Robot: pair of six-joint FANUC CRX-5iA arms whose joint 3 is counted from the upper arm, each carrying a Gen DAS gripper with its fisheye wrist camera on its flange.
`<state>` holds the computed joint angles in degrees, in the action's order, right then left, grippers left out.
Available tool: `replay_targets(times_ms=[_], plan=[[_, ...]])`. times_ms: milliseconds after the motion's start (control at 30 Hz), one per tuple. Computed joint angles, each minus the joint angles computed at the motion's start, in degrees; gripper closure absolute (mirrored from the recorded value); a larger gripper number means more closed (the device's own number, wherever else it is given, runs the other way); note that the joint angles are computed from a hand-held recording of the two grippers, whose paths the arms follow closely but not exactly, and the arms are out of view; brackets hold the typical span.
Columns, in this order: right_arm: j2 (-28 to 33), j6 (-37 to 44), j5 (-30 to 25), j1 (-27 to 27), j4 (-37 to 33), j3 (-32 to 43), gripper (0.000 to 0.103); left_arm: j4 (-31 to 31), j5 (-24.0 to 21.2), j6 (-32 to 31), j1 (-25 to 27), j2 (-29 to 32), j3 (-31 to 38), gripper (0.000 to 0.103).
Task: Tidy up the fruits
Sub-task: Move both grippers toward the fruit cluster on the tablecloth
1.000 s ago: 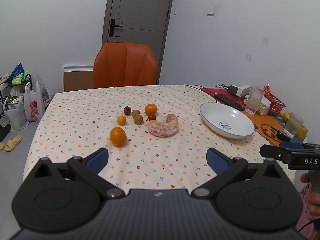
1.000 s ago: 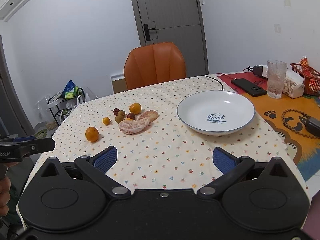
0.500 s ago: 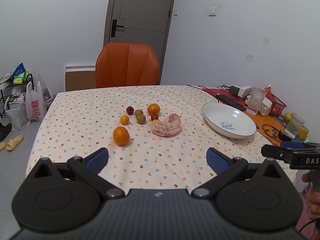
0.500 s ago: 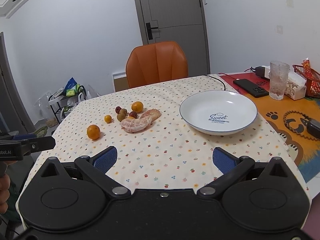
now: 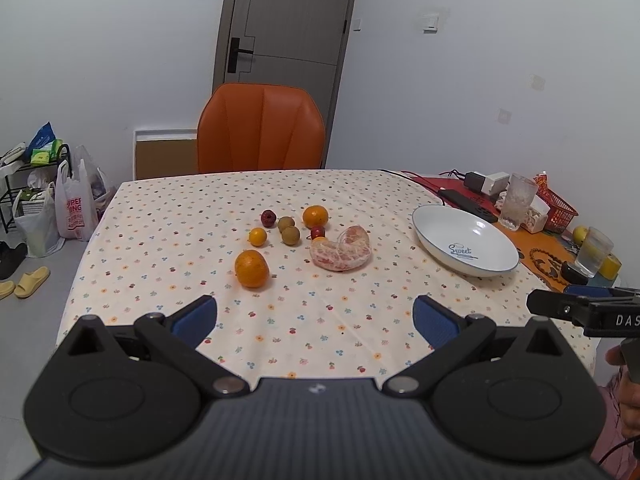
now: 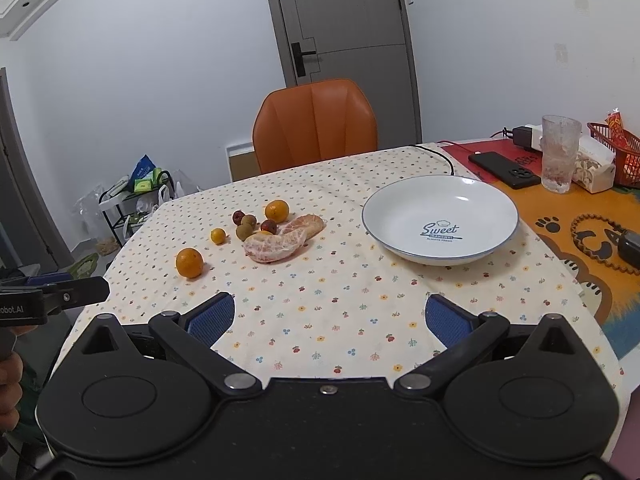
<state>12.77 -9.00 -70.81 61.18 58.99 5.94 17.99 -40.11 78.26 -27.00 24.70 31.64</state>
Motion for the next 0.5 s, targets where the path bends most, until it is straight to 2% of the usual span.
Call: replay_targets(times_ms=[500], plan=[[0.59, 1.49, 1.24, -0.46, -0.41, 0.48, 0.0, -0.33, 0.31, 0.49, 0.5, 0.13, -0.45, 0.0]])
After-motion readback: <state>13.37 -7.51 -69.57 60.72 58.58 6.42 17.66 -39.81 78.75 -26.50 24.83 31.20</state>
